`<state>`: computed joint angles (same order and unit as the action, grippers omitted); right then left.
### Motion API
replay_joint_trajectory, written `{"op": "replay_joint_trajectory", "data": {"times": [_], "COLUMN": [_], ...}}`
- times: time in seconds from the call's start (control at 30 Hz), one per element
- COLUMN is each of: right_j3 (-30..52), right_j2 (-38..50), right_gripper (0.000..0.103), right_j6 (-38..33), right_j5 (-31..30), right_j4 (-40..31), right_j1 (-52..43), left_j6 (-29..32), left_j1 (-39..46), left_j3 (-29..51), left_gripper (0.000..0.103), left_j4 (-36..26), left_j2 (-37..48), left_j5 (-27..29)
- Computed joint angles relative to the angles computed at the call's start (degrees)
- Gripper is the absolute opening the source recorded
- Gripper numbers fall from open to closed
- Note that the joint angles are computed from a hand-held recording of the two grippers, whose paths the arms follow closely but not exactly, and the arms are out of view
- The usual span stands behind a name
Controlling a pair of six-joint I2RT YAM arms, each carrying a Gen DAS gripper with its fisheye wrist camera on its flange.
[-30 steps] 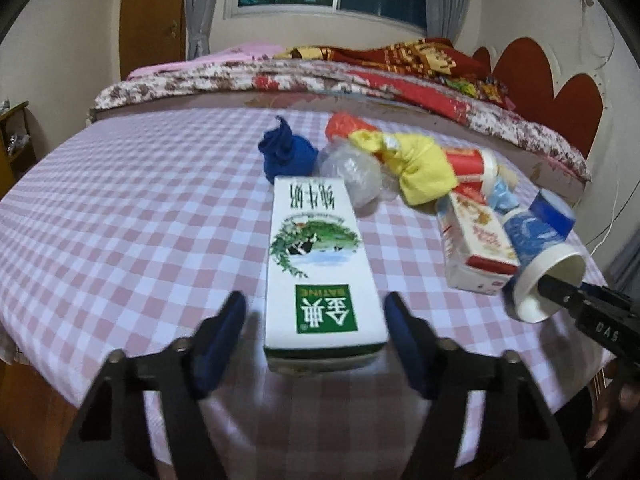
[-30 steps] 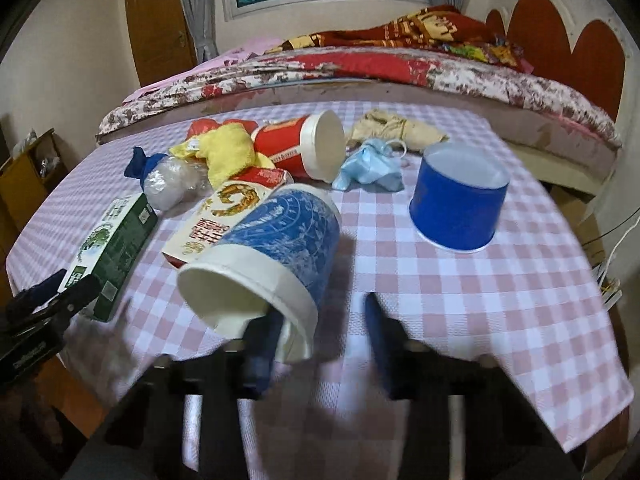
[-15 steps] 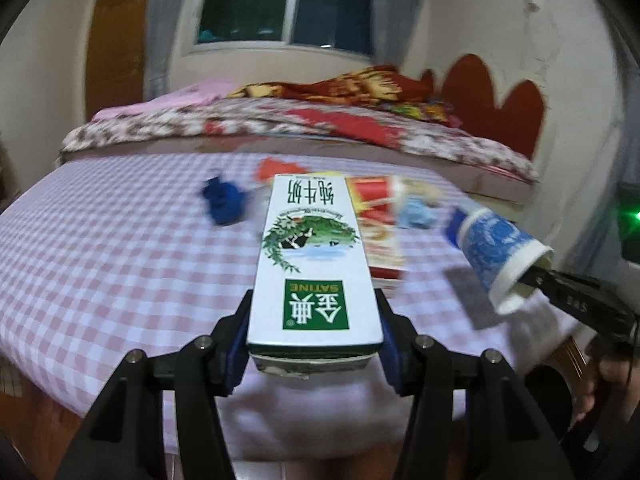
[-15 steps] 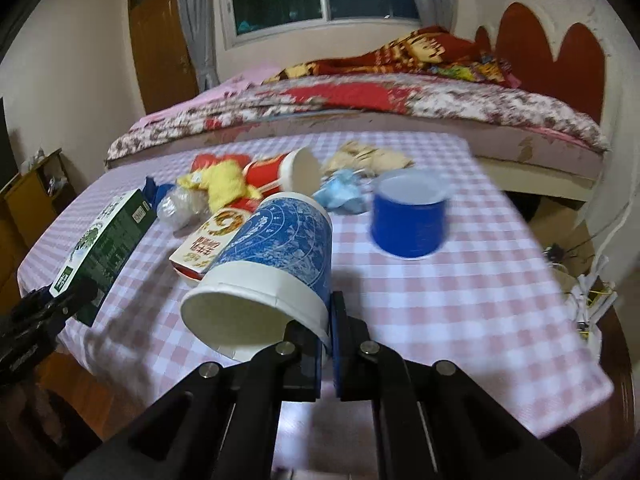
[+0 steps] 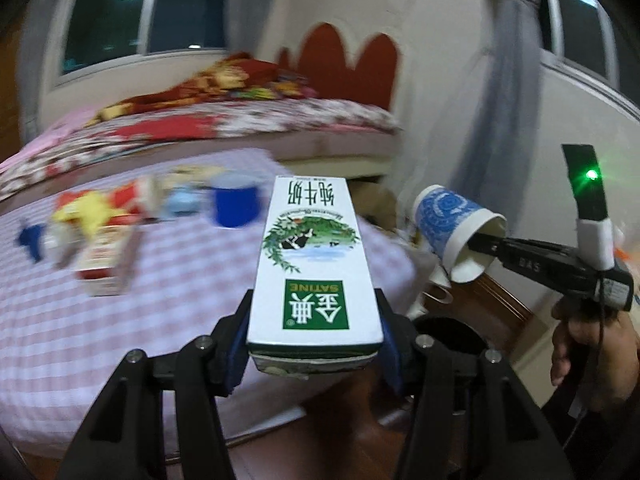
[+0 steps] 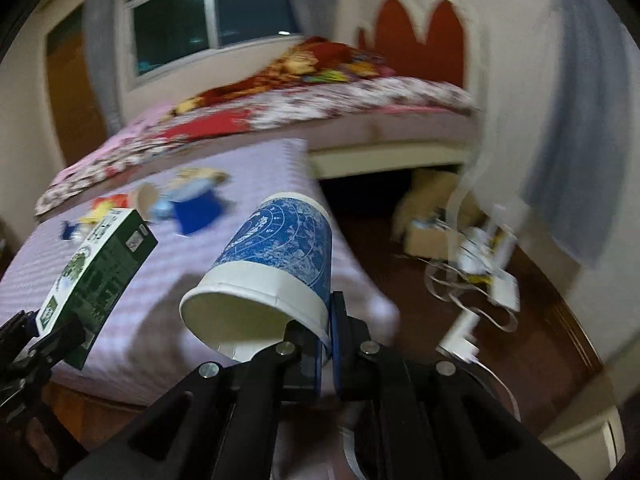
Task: Collect trash
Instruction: 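Carry the carton and paper cup over the black bin and open both tools, then move both empty tools back over the table toward the remaining trash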
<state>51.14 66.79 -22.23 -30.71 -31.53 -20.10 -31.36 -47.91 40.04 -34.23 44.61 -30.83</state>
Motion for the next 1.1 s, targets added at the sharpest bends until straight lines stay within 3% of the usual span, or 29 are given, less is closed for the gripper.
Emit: {"op": "replay_joint_trajectory", "data": {"times": [0.17, 0.4, 0.87, 0.93, 0.97, 1.0, 1.03, 1.07, 1.1], "right_j3": [1.98, 3.10, 6.66, 7.41, 7.66, 7.63, 7.76, 7.80, 8.16], "right_j2": [6.07, 13.76, 27.87, 30.08, 31.37, 32.25, 33.19, 33.47, 33.70], "right_gripper": [0.004, 0.004, 0.004, 0.006, 0.023, 0.058, 0.075, 0.091, 0.091], "right_j6": [-6.37, -14.49, -16.46, -16.41, -15.59, -14.61, -13.24, -12.97, -12.97], "right_j5": [-1.67, -0.77, 4.53, 6.81, 9.31, 10.75, 12.47, 13.08, 13.31], "right_j4": [-1.91, -2.42, -1.68, -1.12, 0.02, 1.16, 2.50, 3.08, 2.92], "right_j1": [-11.81, -21.54, -21.58, -20.14, -19.27, -19.16, -19.28, -19.62, -19.95], "left_j6": [-0.92, -1.49, -1.10, -0.07, -0.76, -1.13, -1.92, -2.51, -3.12], "left_j1": [-8.27, -12.24, -9.25, -6.93, -6.66, -6.43, -6.70, -6.75, -6.95], "left_j3": [3.14, 6.33, 9.97, 11.61, 12.42, 12.80, 12.51, 12.13, 11.54], "left_gripper": [0.055, 0.055, 0.055, 0.062, 0.070, 0.085, 0.097, 0.101, 0.102], "left_j4": [7.17, 12.80, 17.44, 18.67, 17.73, 17.22, 16.93, 16.45, 15.99], "left_j2": [11.93, 24.07, 39.51, 42.55, 43.57, 44.04, 43.73, 43.29, 42.54], "left_j5": [1.28, 6.96, 20.03, 23.77, 24.07, 23.11, 21.27, 20.12, 18.93]}}
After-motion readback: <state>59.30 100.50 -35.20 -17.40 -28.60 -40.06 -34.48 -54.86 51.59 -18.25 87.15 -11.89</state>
